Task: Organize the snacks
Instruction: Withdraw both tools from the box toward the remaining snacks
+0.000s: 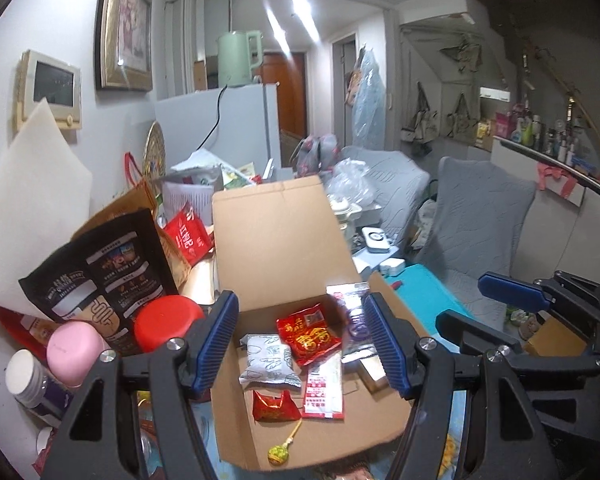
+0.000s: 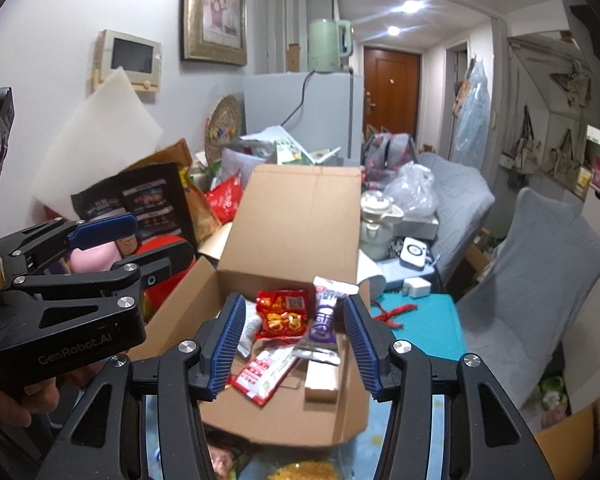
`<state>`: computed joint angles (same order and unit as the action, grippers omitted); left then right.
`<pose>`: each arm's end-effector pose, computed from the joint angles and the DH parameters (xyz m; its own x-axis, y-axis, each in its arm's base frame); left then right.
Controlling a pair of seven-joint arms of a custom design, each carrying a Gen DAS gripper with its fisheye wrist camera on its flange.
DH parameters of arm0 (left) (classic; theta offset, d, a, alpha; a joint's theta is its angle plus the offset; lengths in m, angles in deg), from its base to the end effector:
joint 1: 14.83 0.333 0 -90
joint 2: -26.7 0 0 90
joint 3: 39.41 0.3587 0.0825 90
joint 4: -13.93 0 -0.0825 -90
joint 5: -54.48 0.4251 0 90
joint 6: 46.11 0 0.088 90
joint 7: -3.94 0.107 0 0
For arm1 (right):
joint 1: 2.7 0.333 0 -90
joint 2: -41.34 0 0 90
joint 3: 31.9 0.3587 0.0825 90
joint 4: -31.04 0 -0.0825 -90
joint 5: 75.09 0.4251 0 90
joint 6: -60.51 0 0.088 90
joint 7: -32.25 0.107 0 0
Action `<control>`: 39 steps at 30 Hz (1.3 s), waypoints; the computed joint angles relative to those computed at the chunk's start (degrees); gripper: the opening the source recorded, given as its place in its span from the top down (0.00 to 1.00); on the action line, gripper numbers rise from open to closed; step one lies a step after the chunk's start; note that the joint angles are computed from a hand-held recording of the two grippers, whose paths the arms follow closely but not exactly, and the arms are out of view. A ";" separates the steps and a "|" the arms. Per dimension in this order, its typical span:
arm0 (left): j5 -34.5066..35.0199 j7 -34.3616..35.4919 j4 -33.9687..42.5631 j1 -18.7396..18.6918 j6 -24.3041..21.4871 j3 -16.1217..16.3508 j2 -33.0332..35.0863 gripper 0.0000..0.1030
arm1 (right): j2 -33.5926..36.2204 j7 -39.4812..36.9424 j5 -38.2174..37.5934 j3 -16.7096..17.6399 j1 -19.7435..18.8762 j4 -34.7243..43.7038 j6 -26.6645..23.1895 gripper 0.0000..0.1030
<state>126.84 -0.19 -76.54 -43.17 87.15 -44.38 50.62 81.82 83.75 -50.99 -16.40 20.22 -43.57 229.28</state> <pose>0.6539 -0.3972 0.4658 0.3087 -0.9508 -0.0256 -0.4895 -0.1358 -0.8614 0.7252 0.4447 0.4580 0.7291 -0.6844 -0.0020 -0.3705 -0.3924 -0.8419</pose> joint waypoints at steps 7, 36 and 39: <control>4.39 -4.49 -4.72 -1.59 -1.35 -1.25 -3.84 0.21 | -6.51 -5.95 4.05 6.85 -5.43 -11.77 7.61 0.44; 4.48 -11.39 -16.40 -0.43 7.52 -6.00 -6.31 0.21 | -11.63 -0.25 -2.97 23.81 -22.18 -35.06 18.50 0.24; 4.09 -12.31 -16.96 -0.29 9.65 -5.51 -5.50 0.21 | -11.20 1.97 -4.69 22.47 -21.50 -35.93 18.94 0.24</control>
